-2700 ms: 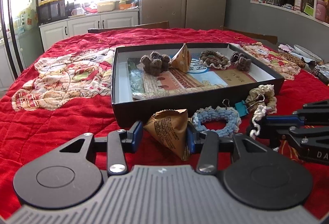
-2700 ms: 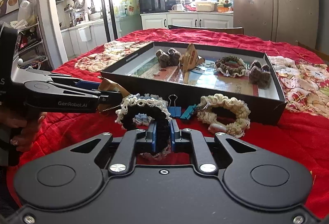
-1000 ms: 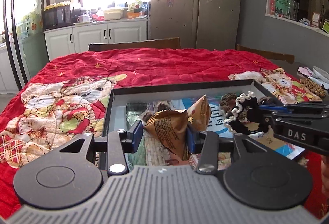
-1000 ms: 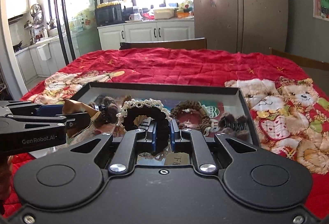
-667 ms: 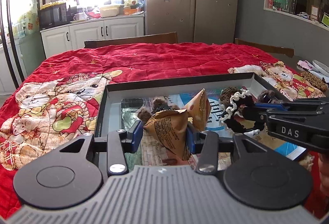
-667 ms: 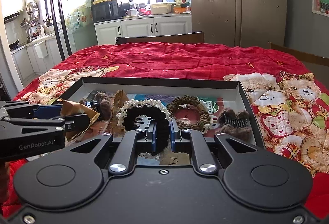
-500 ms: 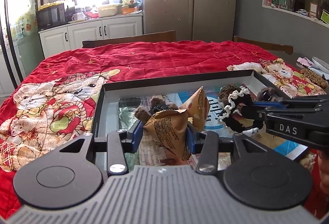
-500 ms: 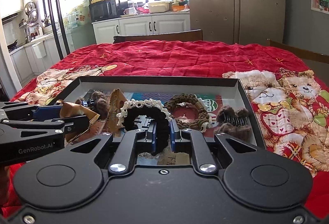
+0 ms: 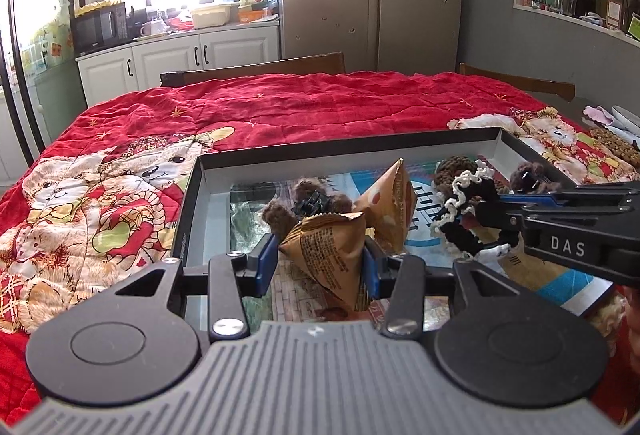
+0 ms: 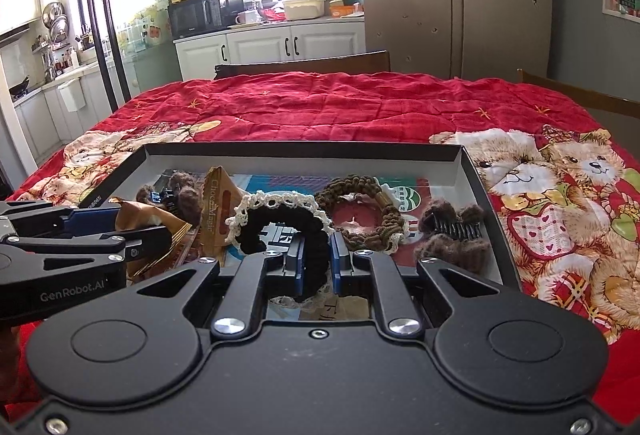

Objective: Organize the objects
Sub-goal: 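Carry the scrunchie and paper packet over the black box, then open right tool to drop scrunchie while left tool releases packet into box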

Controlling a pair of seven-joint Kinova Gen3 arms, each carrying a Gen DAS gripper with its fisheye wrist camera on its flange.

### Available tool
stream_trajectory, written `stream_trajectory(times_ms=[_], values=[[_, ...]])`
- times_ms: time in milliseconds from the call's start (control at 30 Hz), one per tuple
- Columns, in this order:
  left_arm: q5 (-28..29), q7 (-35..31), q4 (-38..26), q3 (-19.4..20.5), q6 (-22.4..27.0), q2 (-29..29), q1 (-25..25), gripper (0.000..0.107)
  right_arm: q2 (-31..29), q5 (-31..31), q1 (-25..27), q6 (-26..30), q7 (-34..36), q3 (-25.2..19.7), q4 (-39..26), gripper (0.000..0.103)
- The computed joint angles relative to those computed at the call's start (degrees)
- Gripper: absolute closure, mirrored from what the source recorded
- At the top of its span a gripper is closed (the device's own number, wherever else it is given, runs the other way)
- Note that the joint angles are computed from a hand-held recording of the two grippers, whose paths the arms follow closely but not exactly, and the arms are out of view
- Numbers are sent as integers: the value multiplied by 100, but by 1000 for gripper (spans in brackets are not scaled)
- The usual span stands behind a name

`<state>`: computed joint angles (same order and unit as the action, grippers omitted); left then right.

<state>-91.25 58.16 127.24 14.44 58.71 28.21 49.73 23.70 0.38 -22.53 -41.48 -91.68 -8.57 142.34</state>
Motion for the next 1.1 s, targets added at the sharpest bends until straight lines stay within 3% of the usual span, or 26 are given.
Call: stream_trajectory(times_ms=[900,1100], values=[[97,-151,-93,-69,-24,123,5,57,81,-58,-7,241,-147,17,-209,89],[89,-137,-91,-82,-22,117,20,51,114,-89,-24,246,-124,34,-236,86]])
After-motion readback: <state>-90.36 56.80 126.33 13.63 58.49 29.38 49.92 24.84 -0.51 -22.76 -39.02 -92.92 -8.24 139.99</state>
